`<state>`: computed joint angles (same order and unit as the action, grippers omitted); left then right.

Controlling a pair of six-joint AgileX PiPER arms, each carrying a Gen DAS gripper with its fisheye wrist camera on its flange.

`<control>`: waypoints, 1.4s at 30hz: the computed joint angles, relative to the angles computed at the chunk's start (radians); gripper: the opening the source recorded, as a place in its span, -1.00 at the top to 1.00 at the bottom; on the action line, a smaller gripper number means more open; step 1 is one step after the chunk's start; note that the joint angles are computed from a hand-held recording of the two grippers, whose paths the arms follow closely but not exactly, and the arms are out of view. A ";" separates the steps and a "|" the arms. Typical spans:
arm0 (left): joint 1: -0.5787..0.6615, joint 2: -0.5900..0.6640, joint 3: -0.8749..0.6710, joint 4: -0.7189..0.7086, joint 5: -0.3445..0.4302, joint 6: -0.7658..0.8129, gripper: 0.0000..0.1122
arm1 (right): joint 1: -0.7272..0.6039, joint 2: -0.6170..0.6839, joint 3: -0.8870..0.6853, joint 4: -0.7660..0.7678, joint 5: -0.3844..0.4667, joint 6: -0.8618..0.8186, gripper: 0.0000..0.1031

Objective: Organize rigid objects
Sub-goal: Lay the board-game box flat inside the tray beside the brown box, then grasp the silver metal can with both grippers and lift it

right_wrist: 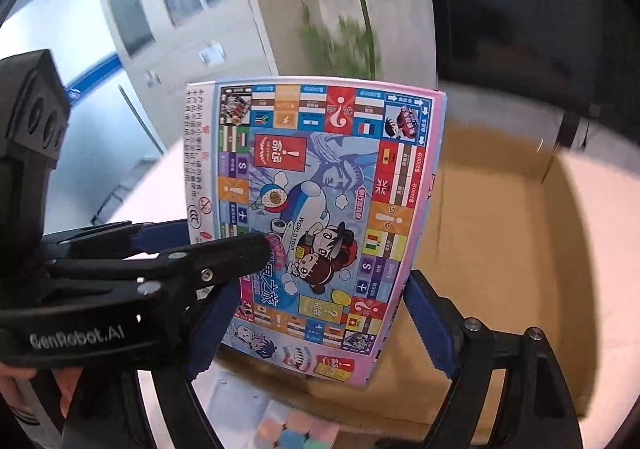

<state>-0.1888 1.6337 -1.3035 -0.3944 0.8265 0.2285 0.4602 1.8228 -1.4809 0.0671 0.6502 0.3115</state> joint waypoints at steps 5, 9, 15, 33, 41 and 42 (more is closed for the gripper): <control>-0.034 0.010 0.051 0.138 -0.037 -0.109 0.04 | -0.025 0.178 -0.152 0.122 0.131 -0.106 -0.55; 0.003 -0.135 0.154 0.068 -0.058 -0.031 0.05 | -0.016 0.273 -0.252 0.125 0.201 -0.115 -0.55; 0.124 -0.457 0.365 -0.091 -0.010 0.120 -0.45 | -0.048 -0.093 0.166 0.228 0.016 -0.271 -0.59; 0.007 -0.382 0.661 -0.545 0.126 0.320 -0.45 | 0.035 -0.630 0.798 0.396 0.009 -0.295 -0.56; -0.099 -0.290 0.620 -0.517 0.077 0.285 -0.45 | -0.109 -0.489 0.890 0.880 -0.054 -0.724 -0.81; -0.119 -0.328 0.618 -0.501 0.075 0.240 -0.45 | -0.104 -0.512 0.896 0.863 -0.055 -0.700 -0.78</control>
